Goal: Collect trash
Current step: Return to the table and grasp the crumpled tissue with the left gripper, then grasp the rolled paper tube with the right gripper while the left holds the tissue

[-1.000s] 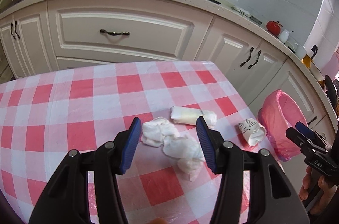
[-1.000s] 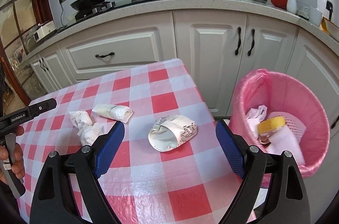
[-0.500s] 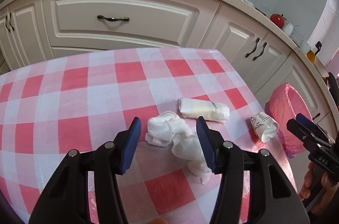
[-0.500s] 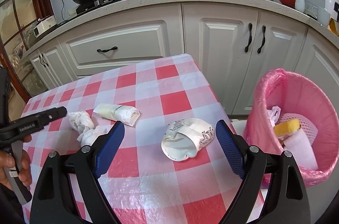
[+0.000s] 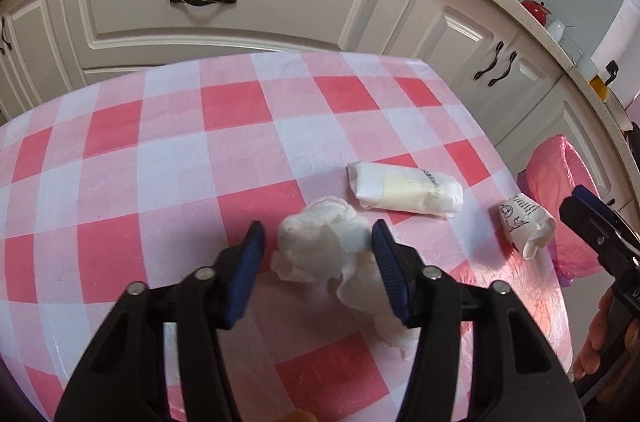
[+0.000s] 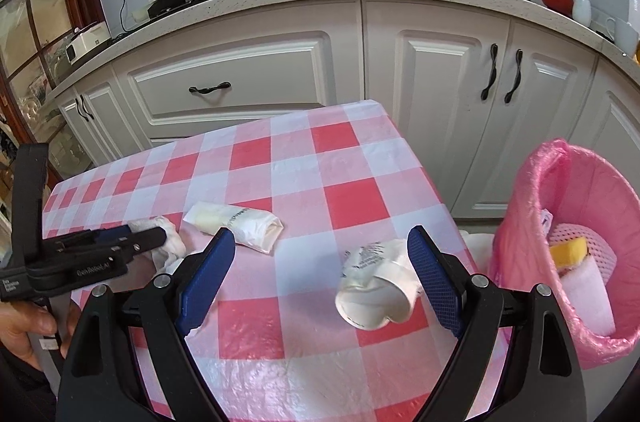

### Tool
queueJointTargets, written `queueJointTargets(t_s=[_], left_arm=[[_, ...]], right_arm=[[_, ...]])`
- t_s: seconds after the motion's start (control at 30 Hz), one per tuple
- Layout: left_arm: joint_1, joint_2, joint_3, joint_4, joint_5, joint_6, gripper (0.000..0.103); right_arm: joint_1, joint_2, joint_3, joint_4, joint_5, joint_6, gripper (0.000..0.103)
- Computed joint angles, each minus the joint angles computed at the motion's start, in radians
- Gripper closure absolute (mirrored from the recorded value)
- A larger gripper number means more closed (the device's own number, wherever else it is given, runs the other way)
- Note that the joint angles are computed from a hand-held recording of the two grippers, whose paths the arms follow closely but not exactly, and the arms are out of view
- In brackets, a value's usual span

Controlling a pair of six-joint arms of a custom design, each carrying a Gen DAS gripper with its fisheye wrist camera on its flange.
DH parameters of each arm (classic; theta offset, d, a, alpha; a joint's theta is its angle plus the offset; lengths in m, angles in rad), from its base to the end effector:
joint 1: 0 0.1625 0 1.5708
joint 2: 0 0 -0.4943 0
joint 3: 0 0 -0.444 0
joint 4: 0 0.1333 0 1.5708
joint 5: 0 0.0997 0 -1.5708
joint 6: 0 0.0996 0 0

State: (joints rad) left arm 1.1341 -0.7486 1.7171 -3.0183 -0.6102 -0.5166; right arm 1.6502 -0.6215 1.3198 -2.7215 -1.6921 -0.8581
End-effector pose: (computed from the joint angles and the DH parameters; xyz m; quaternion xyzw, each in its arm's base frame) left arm -0.1134 -0.7510 0.1284 -0.1439 0.8565 -0.3929 0.3023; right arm 0.1903 -0.8625 0.1195 0.4273 -0.8739 0.1847 0.1396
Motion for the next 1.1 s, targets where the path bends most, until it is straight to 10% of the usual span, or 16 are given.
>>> queueJointTargets(t_s=[0.27,1.1], left_arm=[[0.008,0.000,0.001,-0.040,-0.030,0.044,0.080],[0.007,-0.082,0.106,-0.249,0.052,0.189,0.080]], right_arm=[[0.022,0.031,-0.003,-0.004,-0.029,0.033,0.019],[0.107,0.191,-0.085,-0.013,-0.235,0.219,0.019]])
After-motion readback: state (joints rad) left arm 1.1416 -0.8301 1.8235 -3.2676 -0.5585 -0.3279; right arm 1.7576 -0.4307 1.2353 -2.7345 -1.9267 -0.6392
